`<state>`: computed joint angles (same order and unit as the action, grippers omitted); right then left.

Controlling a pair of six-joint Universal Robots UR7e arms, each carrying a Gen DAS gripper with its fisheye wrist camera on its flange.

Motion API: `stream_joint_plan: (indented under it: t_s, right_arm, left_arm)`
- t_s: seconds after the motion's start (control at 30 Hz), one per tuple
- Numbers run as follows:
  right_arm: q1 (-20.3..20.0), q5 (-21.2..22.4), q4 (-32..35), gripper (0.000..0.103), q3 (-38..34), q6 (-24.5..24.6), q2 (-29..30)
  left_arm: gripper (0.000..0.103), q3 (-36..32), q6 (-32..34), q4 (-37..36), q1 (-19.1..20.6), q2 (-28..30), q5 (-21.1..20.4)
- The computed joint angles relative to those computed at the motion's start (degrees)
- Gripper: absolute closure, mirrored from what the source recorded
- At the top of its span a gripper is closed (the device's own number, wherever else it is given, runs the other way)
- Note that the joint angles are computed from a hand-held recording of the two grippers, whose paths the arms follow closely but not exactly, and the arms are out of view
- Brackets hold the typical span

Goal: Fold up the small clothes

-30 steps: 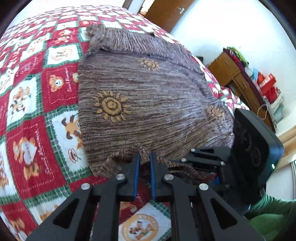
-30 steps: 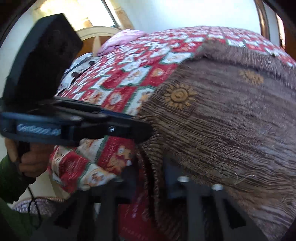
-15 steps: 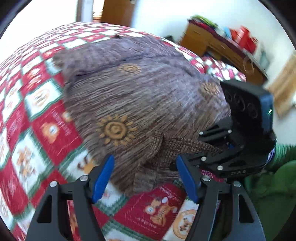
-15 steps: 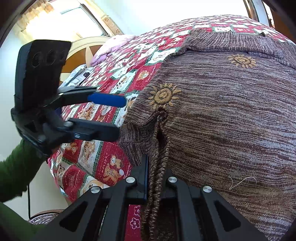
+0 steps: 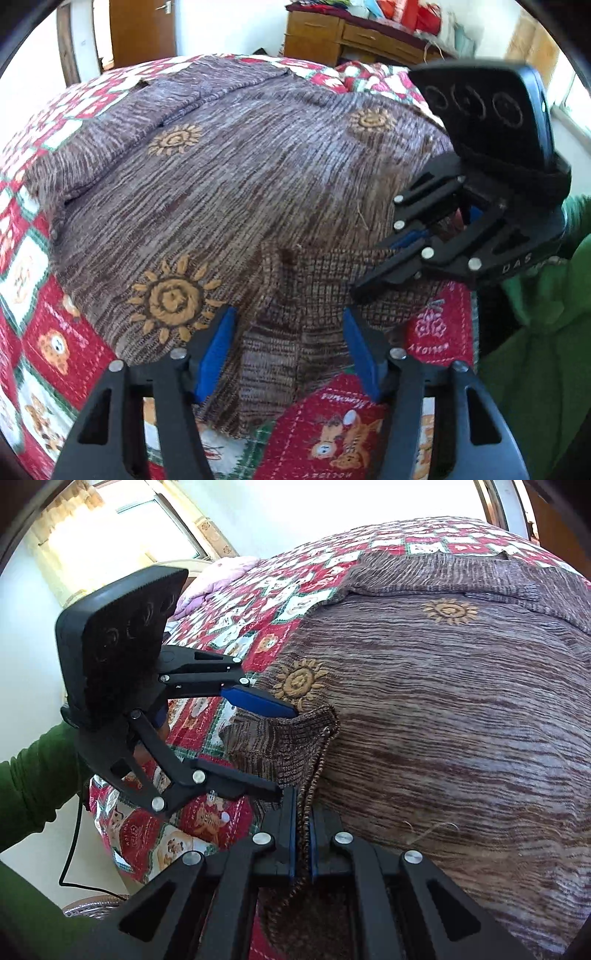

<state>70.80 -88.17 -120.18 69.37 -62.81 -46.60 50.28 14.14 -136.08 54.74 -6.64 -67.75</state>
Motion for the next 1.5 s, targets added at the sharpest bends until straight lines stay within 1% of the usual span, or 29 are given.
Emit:
stream_joint_plan:
  t_s: [0.1, 0.13, 0.23, 0.3, 0.33, 0.4, 0.43, 0.47, 0.53, 0.6, 0.63, 0.67, 0.73, 0.77, 0.83, 0.9, 0.97, 1.03, 1.1, 1.17, 1.2, 1.23, 1.27, 1.3, 1.33, 1.43, 1.5]
  right_arm:
    - [0.09, -0.27, 0.4, 0.098, -0.25, -0.17, 0.16]
    - [0.17, -0.35, 0.2, 0.098, -0.12, -0.32, 0.08]
    - [0.25, -0.08, -0.58, 0.098, -0.04, 0.02, -0.07]
    - [0.15, 0.0, -1.42, 0.098, 0.32, 0.24, -0.54]
    - [-0.02, 0.27, -1.46, 0.098, 0.23, 0.52, -0.87]
    - [-0.67, 1.68, -2.21, 0.098, 0.35, 1.56, -2.13]
    - [-1.33, 3.11, -2.4, 0.098, 0.08, 2.61, -3.11]
    - [-1.91, 4.14, -3.12, 0.098, -0.03, 3.53, -3.93]
    - [-2.97, 5.25, -5.57, 0.098, -0.09, 5.17, -5.33]
    - [-4.47, 5.26, -10.03, 0.097, -0.52, 7.93, -6.92]
    - [-4.82, 5.06, -11.02, 0.097, -1.31, 9.19, -6.97]
    - [-5.86, 4.83, -12.1, 0.097, -2.55, 11.61, -7.52]
    - [-7.3, 4.43, -12.14, 0.097, -4.88, 15.4, -7.88]
    - [-8.47, 4.37, -11.91, 0.097, -5.97, 18.06, -8.52]
    - [-10.22, 5.41, -11.7, 0.097, -6.2, 20.38, -9.92]
    - [-11.35, 6.06, -10.91, 0.097, -5.86, 20.92, -10.89]
    - [-12.02, 5.46, -10.68, 0.097, -4.69, 21.18, -11.55]
    - [-12.0, 4.51, -10.36, 0.096, -4.27, 21.56, -11.33]
    - [-11.85, 3.37, -9.67, 0.096, -4.07, 21.52, -11.05]
    - [-11.75, 3.4, -9.77, 0.096, -3.29, 21.2, -11.06]
    - [-11.79, 3.66, -9.36, 0.092, -3.28, 20.96, -11.11]
    - [-11.92, 3.8, -9.07, 0.081, -3.37, 20.67, -11.13]
    - [-11.94, 3.84, -9.16, 0.072, -3.13, 20.42, -11.32]
    - [-12.07, 4.25, -9.83, 0.056, -2.5, 20.18, -11.72]
    - [-12.29, 4.95, -10.73, 0.046, -1.7, 20.02, -12.23]
    - [-12.38, 5.08, -12.31, 0.045, -0.7, 20.49, -12.83]
    - [-12.66, 5.5, -11.52, 0.045, -0.95, 20.07, -12.73]
  left_arm:
    - [0.042, -0.08, -1.24, 0.71, 0.52, -0.38, -3.37]
    - [0.042, -1.68, -1.15, 1.73, 0.54, 0.39, -3.54]
    - [0.042, -3.63, -0.2, 2.41, 0.2, 1.86, -2.17]
    - [0.042, -4.72, -0.24, 1.99, 0.3, 2.58, -2.55]
    - [0.044, -5.55, -0.23, 2.04, 0.4, 3.04, -2.45]
    - [0.061, -4.43, 0.46, 0.15, 0.11, 2.89, -1.04]
    - [0.077, -3.88, 0.86, -0.93, -0.03, 2.89, -0.04]
    - [0.086, -2.33, 1.18, -3.01, -0.19, 2.5, 1.21]
    - [0.086, 0.02, 1.03, -5.85, 0.04, 1.58, 0.91]
    - [0.086, 1.68, -0.24, -8.1, 0.31, 0.98, 0.19]
    - [0.086, 2.05, -0.8, -8.85, 0.41, 0.88, -0.03]
    - [0.086, 2.52, -1.59, -9.81, 0.53, 0.76, -0.32]
    - [0.086, 2.72, -2.95, -10.52, 0.56, 0.79, -0.43]
    - [0.085, 2.62, -3.96, -10.89, 0.61, 0.95, -0.44]
    - [0.081, 2.96, -4.6, -11.26, 0.41, 0.92, 0.01]
    - [0.076, 2.78, -4.44, -10.6, 0.15, 1.01, 0.24]
    - [0.061, 2.07, -4.48, -9.8, 0.1, 1.39, -0.6]
    - [0.052, 1.56, -3.85, -9.76, -0.16, 1.95, -0.78]
    - [0.05, 1.98, -2.26, -10.86, -0.91, 2.38, 1.24]
    - [0.05, 3.32, -1.27, -12.47, -1.28, 2.1, 2.53]
    - [0.05, 3.86, -1.46, -12.96, -1.24, 1.86, 2.36]
    - [0.05, 4.21, -1.8, -13.27, -1.12, 1.63, 1.98]
    - [0.05, 4.38, -2.57, -13.46, -0.85, 1.4, 1.08]
    - [0.05, 4.61, -3.04, -13.57, -0.61, 1.15, 0.47]
    - [0.05, 4.6, -3.64, -13.55, -0.43, 1.04, -0.19]
    - [0.05, 4.66, -4.66, -13.33, -0.1, 0.76, -1.5]
    - [0.05, 4.47, -4.48, -12.94, -0.05, 0.75, -1.84]
